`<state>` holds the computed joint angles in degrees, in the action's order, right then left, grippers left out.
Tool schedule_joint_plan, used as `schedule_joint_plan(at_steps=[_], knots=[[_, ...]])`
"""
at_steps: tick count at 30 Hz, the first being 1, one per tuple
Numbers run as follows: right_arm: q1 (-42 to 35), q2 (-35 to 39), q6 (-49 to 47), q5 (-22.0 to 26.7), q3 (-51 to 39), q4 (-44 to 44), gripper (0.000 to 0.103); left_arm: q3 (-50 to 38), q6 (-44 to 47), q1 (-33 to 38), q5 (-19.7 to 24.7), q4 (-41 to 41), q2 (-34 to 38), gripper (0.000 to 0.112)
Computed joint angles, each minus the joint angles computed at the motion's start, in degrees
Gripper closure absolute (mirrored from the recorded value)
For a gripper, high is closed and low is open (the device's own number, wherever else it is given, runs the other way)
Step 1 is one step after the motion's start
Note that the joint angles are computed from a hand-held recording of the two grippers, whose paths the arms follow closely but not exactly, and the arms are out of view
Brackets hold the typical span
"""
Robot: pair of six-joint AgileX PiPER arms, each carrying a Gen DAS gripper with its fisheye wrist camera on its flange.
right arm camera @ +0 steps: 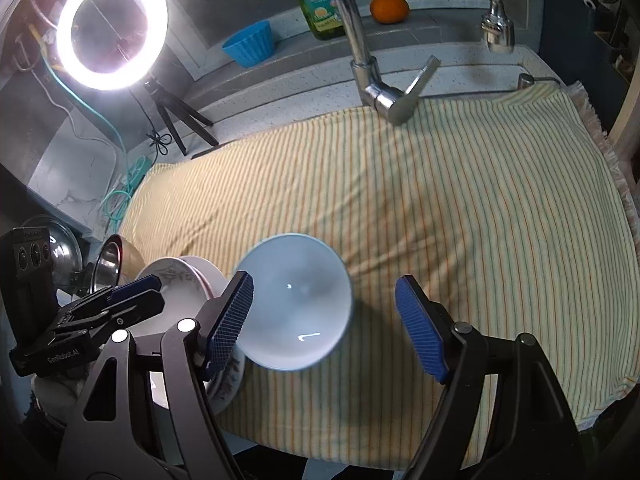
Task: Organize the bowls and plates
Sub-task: 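Move both open tools to the pale white bowl on the cloth, then close both tools on the white bowl rim and lift it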
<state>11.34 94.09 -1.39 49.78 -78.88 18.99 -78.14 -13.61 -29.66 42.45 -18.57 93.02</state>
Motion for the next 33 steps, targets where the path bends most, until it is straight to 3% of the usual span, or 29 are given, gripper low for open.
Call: schedule_joint_plan(at_steps=[2,7,14,19,21,25,33], knots=[[-0.7,0.6,-1.5,-0.1,0.7,1.0,0.039,-1.3,0.1,-0.7,0.2,0.0,1.7,0.062],[-2.5,1.8,-4.7,-0.5,3.0,5.1,0.048,-3.9,1.2,-1.5,0.9,-0.7,5.0,0.065],[-3.8,3.7,-7.4,-0.6,3.9,8.4,0.067,-7.8,1.9,-1.2,3.2,-2.1,9.2,0.083],[-4.3,4.7,-8.7,-0.7,4.4,10.4,0.075,-8.9,2.8,-1.2,4.2,-2.8,10.6,0.083],[-4.5,5.1,-9.3,-0.6,4.5,11.2,0.079,-9.0,3.2,-1.1,4.2,-3.4,11.0,0.090],[-4.4,6.1,-9.7,-0.4,4.2,11.7,0.088,-9.3,3.3,-1.0,4.2,-3.4,11.6,0.092],[-4.4,6.7,-8.7,-0.5,4.0,11.7,0.091,-9.5,3.5,-0.9,4.1,-3.8,11.9,0.093]])
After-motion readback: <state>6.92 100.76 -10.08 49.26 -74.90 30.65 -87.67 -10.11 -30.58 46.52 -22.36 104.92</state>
